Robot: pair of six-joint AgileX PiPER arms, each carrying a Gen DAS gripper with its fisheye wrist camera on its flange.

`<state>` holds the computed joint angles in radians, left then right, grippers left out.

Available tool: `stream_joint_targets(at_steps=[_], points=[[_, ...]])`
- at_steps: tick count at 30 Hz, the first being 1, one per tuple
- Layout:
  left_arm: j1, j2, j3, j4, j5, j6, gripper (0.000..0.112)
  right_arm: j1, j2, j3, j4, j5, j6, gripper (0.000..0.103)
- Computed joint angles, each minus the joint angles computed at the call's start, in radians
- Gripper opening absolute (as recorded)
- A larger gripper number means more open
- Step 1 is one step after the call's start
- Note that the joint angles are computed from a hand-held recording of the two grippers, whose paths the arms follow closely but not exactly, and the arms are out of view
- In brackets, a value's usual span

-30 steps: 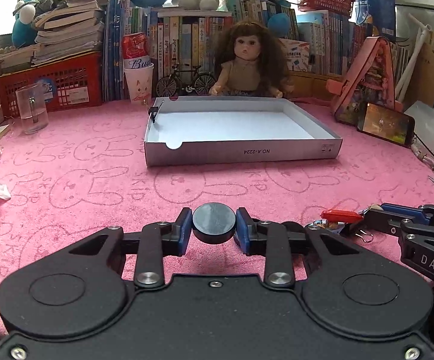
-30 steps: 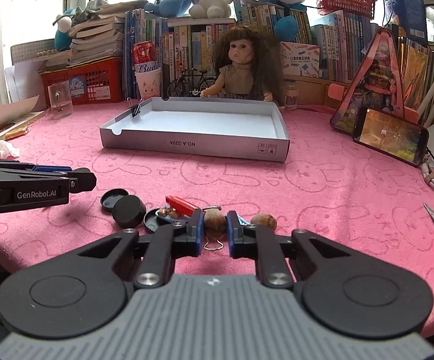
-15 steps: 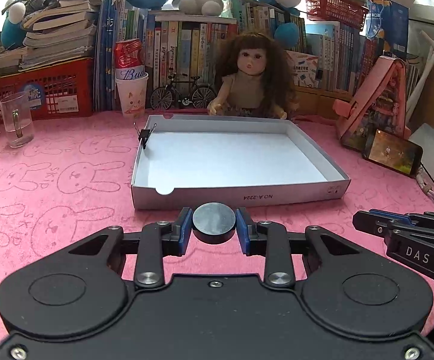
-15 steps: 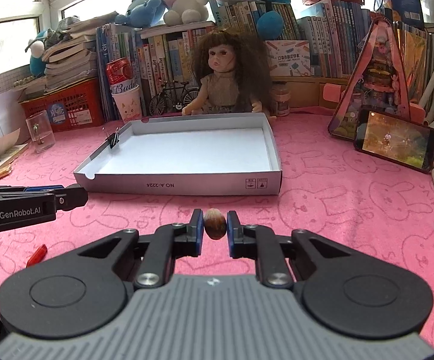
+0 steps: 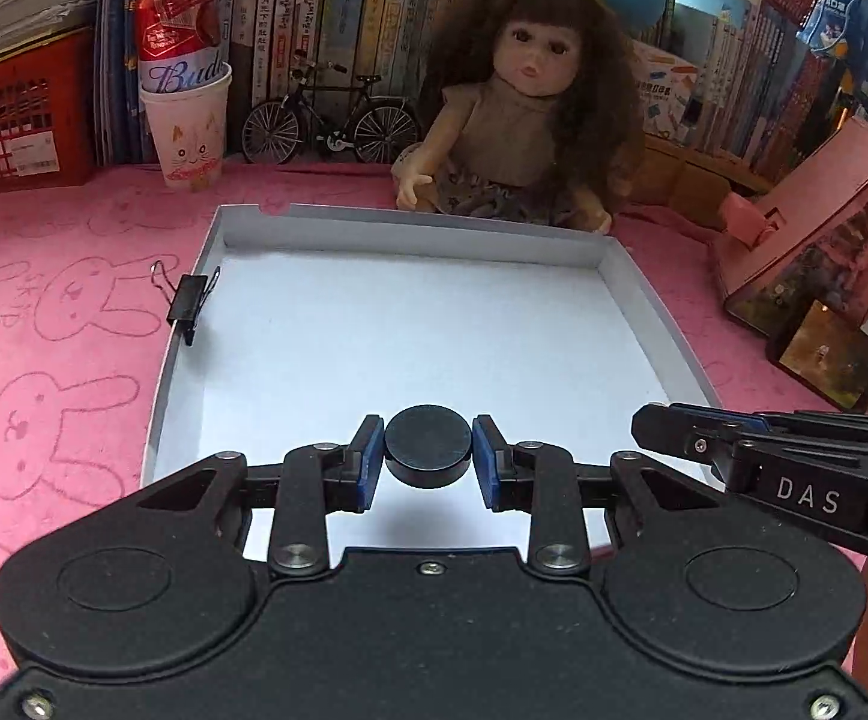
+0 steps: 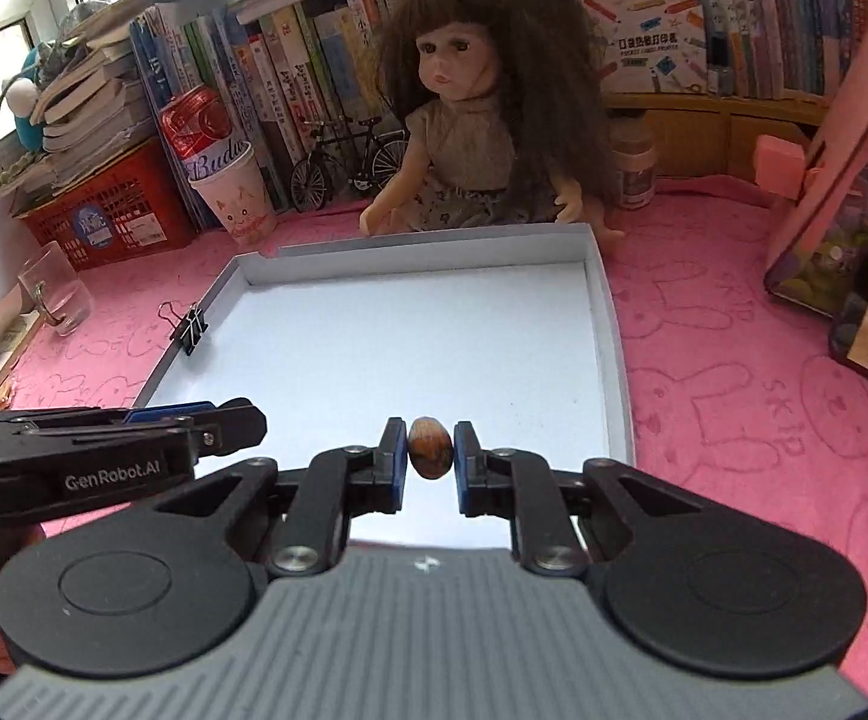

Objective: Organize rigid objects
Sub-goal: 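Carry the black puck and the acorn over the white tray with both tools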

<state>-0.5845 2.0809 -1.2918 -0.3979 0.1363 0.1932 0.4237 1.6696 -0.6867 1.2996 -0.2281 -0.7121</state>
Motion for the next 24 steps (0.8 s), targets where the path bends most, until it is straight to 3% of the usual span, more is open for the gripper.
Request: stream_joint_targets(at_steps=[2,6,10,13,16,24], points=[[-0.010,0.053,-0.071,0.158,0.024,-0.151,0.030,-0.037,0.050,-0.056,0.111,0.044,-0.123,0.020],[-0.019,0.118,-0.147,0.286,0.049,-0.295,0.030,-0.045,0.124,-0.123,0.241,0.034,-0.254,0.020],[-0.030,0.154,-0.169,0.501,0.045,-0.514,0.030,-0.063,0.166,-0.141,0.136,0.045,-0.125,0.020],[-0.032,0.164,-0.164,0.589,0.020,-0.595,0.030,-0.064,0.188,-0.146,0.118,0.033,-0.089,0.020],[-0.033,0.169,-0.161,0.588,0.000,-0.591,0.030,-0.064,0.199,-0.143,0.050,0.021,-0.009,0.020],[-0.052,0.174,-0.152,0.871,-0.020,-0.853,0.030,-0.054,0.208,-0.141,-0.006,0.002,0.049,0.023]])
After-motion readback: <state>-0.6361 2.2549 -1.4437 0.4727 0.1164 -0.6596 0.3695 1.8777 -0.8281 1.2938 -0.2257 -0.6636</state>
